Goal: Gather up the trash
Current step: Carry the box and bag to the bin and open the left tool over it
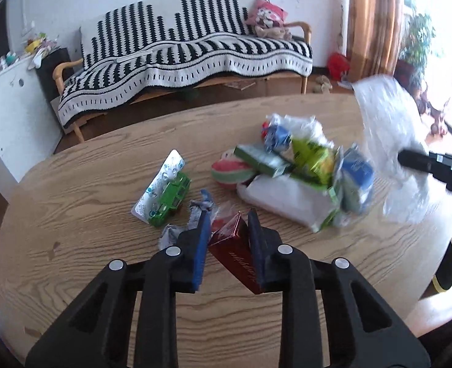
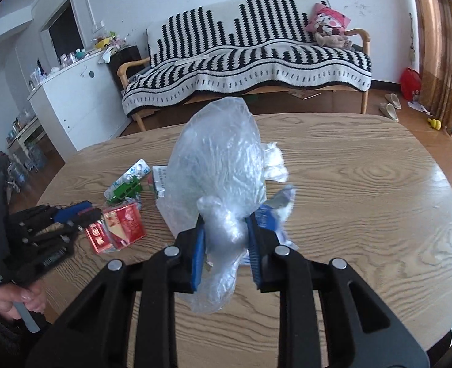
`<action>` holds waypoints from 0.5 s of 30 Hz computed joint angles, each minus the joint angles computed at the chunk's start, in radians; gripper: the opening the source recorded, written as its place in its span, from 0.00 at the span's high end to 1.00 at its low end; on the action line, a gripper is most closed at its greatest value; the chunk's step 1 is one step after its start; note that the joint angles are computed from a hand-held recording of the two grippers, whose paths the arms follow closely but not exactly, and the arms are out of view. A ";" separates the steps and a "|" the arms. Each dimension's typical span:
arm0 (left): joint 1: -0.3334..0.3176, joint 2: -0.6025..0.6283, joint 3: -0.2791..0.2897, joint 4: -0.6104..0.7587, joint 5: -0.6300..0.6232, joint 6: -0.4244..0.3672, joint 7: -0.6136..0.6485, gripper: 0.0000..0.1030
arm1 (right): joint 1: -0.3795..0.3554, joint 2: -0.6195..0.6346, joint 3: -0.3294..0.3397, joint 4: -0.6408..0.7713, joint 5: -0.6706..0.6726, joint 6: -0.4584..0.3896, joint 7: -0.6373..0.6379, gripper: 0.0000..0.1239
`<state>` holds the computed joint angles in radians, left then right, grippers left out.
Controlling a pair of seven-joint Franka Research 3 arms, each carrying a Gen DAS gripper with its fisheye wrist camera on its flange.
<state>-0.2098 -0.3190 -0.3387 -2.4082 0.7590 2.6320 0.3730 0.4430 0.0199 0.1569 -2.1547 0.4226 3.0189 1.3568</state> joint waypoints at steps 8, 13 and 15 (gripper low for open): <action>-0.015 0.030 -0.053 0.120 0.042 -0.014 -0.097 0.77 | -0.044 -0.179 -0.067 -0.191 0.070 0.025 -0.039 0.80; -0.074 0.177 -0.095 0.291 0.128 -0.018 -0.140 0.78 | -0.112 -0.312 -0.118 -0.329 0.062 0.032 -0.020 0.80; -0.116 0.263 -0.104 0.382 0.161 -0.027 -0.137 0.78 | -0.141 -0.356 -0.138 -0.374 0.055 0.030 -0.012 0.80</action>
